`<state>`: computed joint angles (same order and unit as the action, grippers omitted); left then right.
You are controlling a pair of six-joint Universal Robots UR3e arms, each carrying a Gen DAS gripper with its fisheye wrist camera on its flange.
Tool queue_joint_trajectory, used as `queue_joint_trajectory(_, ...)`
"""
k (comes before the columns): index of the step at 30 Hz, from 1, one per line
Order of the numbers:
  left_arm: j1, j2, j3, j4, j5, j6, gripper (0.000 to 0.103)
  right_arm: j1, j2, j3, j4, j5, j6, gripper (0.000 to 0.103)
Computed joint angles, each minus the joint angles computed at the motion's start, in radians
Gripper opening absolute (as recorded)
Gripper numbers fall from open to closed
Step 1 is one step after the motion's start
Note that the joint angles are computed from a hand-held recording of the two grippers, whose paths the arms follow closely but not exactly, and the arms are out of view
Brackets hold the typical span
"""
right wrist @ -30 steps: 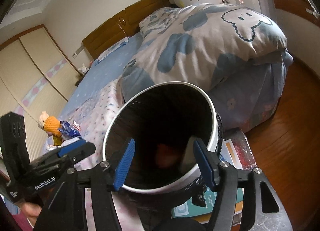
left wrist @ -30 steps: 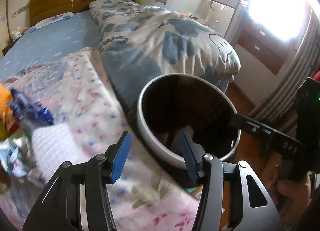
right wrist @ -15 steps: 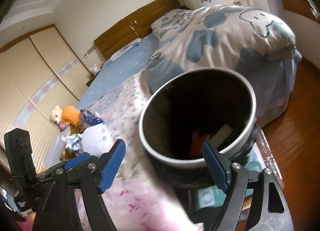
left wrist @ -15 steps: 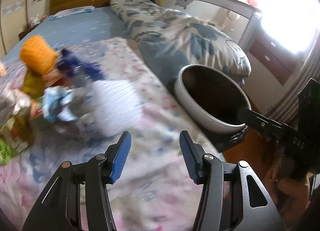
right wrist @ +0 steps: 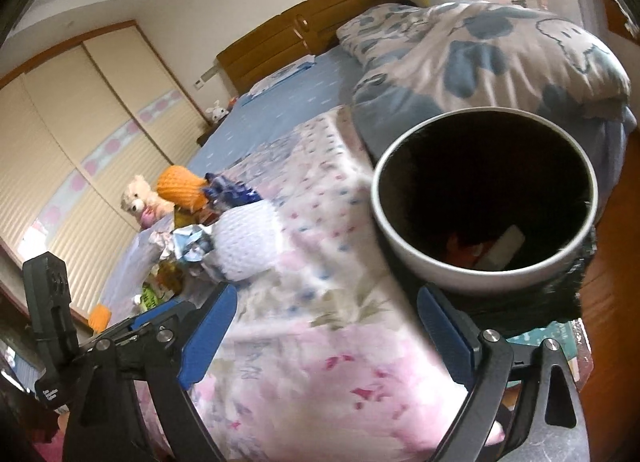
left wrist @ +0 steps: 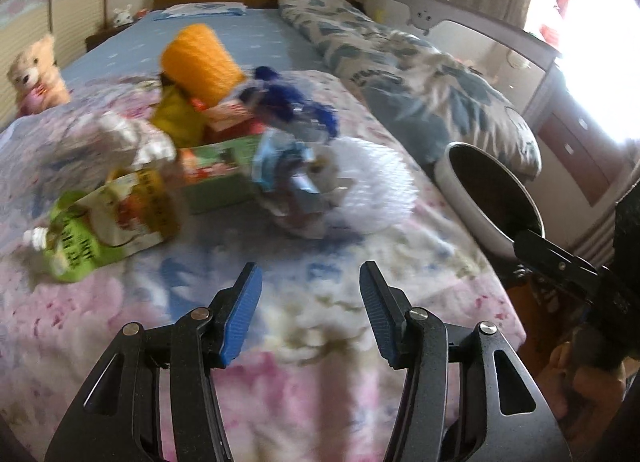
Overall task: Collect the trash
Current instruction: 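Grasp the crumpled foil with the left tool while the right tool grasps the white mesh net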
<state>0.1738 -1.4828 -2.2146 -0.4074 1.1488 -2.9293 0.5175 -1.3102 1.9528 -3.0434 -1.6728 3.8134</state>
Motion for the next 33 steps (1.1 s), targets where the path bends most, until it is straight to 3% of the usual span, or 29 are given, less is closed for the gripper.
queue_joint_trajectory(7, 0.092, 0.004, -0.005, -0.036, -0.032, 0.025, 0.052, 0.035, 0.093, -0.119, 0.029, 0.006, -0.014, 0.093)
queue_joint_trajectory(16, 0.101, -0.089, 0.106, -0.057, -0.055, 0.011, 0.052, 0.024, 0.221, -0.265, 0.039, 0.073, -0.029, 0.091)
queue_joint_trajectory(23, 0.061, -0.225, 0.229, -0.049, -0.052, -0.009, 0.051, -0.018, 0.317, -0.377, 0.054, 0.163, -0.044, 0.074)
queue_joint_trajectory(24, 0.055, -0.242, 0.242, -0.049, -0.052, -0.010, 0.049, -0.022, 0.330, -0.393, 0.059, 0.174, -0.044, 0.070)
queue_joint_trajectory(25, 0.051, -0.259, 0.253, -0.050, -0.060, -0.006, 0.037, -0.028, 0.348, -0.414, 0.066, 0.188, -0.045, 0.067)
queue_joint_trajectory(27, 0.040, -0.286, 0.280, -0.078, -0.077, 0.014, 0.017, -0.038, 0.372, -0.436, 0.069, 0.216, -0.045, 0.051)
queue_joint_trajectory(28, 0.036, -0.288, 0.280, -0.079, -0.080, 0.018, 0.016, -0.044, 0.386, -0.448, 0.069, 0.240, -0.045, 0.046)
queue_joint_trajectory(30, 0.024, -0.281, 0.262, -0.039, -0.067, 0.020, 0.014, -0.046, 0.400, -0.461, 0.075, 0.258, -0.046, 0.022)
queue_joint_trajectory(33, 0.033, -0.264, 0.241, -0.029, -0.074, 0.021, 0.012, -0.043, 0.402, -0.451, 0.069, 0.269, -0.047, 0.011)
